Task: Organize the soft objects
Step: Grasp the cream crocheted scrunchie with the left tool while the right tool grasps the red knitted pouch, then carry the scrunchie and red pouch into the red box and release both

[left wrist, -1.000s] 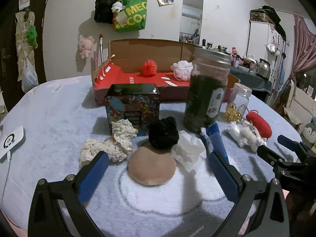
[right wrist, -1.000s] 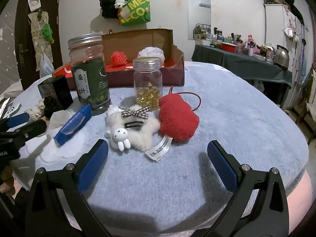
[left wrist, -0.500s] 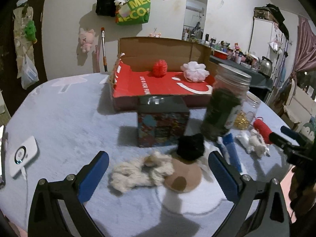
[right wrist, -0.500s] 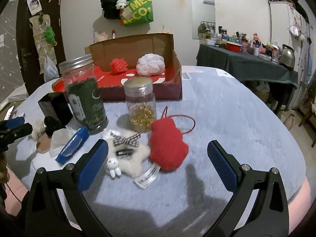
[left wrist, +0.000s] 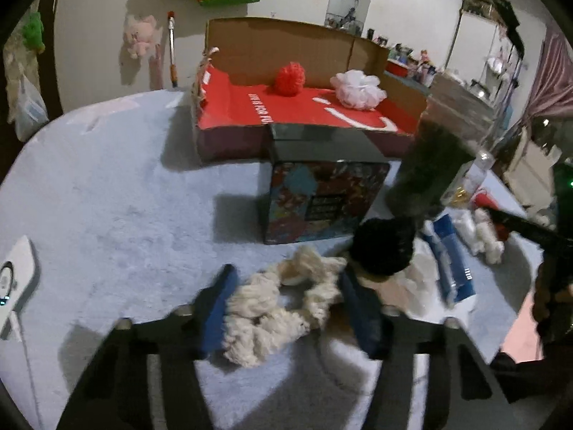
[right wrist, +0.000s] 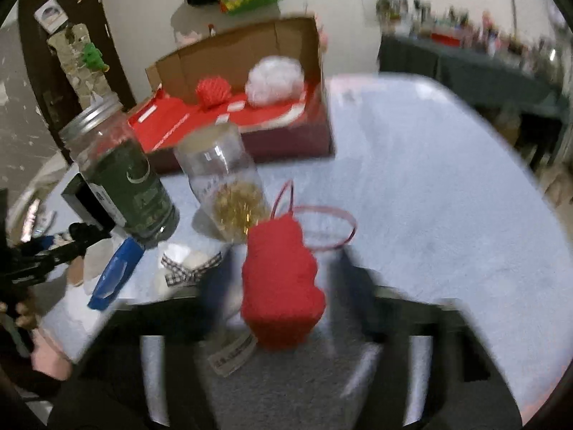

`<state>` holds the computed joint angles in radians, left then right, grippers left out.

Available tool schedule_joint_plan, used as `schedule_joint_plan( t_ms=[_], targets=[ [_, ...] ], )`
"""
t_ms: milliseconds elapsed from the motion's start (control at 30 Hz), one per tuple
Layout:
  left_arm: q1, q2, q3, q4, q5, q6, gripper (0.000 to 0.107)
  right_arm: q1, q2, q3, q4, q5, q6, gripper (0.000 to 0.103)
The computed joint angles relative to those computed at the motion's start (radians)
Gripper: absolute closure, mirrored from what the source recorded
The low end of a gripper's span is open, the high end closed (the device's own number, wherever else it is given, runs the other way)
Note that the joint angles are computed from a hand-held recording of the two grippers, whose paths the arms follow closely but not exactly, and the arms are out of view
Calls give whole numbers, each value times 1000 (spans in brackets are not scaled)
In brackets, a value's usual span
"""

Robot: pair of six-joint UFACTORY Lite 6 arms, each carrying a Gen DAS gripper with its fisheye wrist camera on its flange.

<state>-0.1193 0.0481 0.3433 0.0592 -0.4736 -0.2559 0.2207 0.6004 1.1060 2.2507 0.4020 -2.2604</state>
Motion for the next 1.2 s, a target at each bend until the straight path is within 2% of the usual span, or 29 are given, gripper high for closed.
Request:
schedule_joint_plan(
  t_ms=[33,67,133,233,400,433,533,700,933,1200],
  targets=[
    [-5,-8,-1,-3,9,6,69,-16,19,11,-65,27,72,67],
    [-23,-18,0,-48,21,41,70,-31,12,2,-89,56,102,68],
    [-50,-50,-9,-111,35,89,74,-41,-27,-43,-49,93,63,68],
    [-108,-149,-38,-234,56,186,74,-26,-122,-130,48,125,-48,68],
    [-229,-317,-60,-465,102,377,74,20,-246,-234,90,176,-94,68],
    [-240,-324,-53,-456,109,368,74,39,-263,-252,102,182,-107,68],
    [-272,-296,-19,-294,106,210,74,83,-271,-261,121,189,-125,68],
    [-332,-112,106,-159,62,66,74,146,-214,-219,124,198,-108,68],
    [-359,46,215,-131,55,28,74,177,-140,-155,117,175,-96,68],
    [-334,-19,167,-119,57,17,74,171,-157,-171,141,174,-128,68]
  ],
)
